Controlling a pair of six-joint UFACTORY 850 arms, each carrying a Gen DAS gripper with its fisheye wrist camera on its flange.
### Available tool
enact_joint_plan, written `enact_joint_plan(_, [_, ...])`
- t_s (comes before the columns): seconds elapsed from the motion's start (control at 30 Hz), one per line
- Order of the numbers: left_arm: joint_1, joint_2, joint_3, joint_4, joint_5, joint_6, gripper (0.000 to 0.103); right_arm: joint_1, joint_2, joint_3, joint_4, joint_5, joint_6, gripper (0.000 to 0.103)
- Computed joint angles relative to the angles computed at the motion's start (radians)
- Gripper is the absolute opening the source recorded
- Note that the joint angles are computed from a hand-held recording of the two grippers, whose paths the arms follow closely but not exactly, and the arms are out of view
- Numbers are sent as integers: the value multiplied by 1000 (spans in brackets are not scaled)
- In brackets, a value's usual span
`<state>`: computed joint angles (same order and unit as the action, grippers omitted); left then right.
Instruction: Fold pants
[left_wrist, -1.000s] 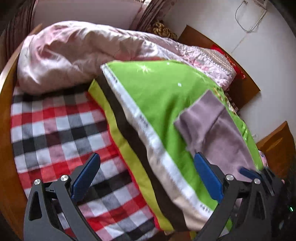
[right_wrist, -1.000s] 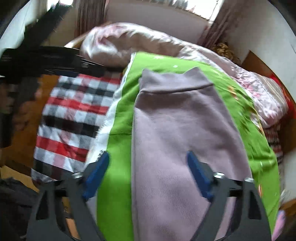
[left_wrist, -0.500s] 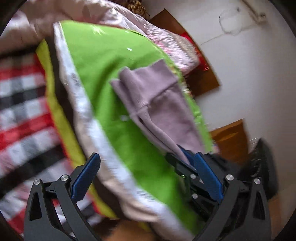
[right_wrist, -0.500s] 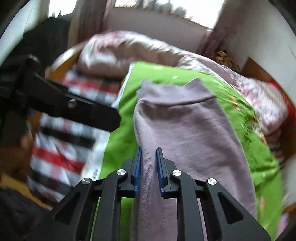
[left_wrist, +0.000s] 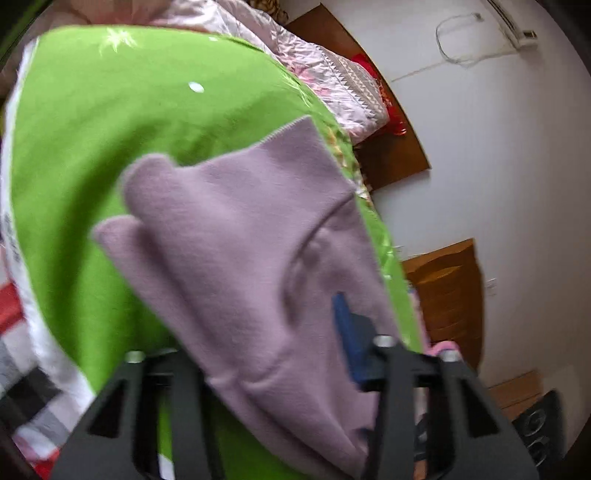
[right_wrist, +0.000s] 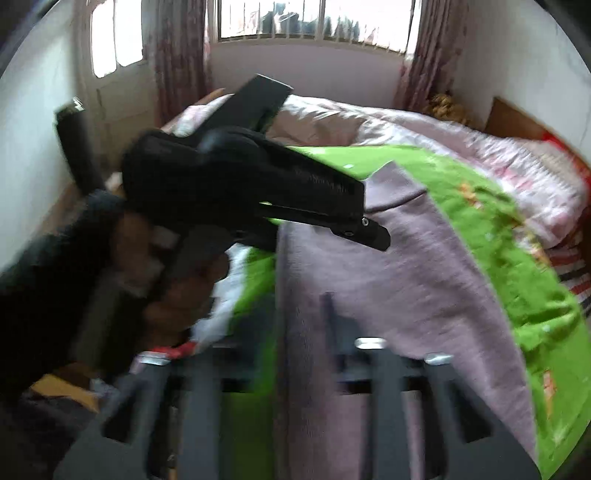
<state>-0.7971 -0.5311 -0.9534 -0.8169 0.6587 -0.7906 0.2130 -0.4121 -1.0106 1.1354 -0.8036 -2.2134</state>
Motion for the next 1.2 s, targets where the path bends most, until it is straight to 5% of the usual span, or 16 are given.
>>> enact_joint_plan(0.13, [-13,0,9,-48,14,76,27,-59,-43,-87,-9,-105,88,90])
enact_joint_plan(0.3, [-23,-8,-40,-232,-24,327,27,-42,-161,-265,-13,2,302,68])
enact_joint_plan(0.47, [-25,-21,-83,-377,-43,523,29,10,-286,-405,-155,127,509,67])
enact_joint_plan(0.53, [-25,-24,-90,-402,-45,554,29,3,-320,-437,-167,96,574,65])
enact_joint_plan(0.67, [-28,-29,-108,-480,-45,657,30,-33,-261,-374,-17,88,481,66])
enact_joint_plan(0.8, [-33,-34,-121,-541,-42,735,31,-52,-168,-276,-76,28,396,66])
enact_joint_plan(1.0, [-39,-40,-138,-593,-35,791,32,-27,-29,-45,-142,203,151,66])
enact_joint_plan(1.2, [-43,-44,-150,-619,-34,803,36,-42,-8,-9,-61,208,104,66])
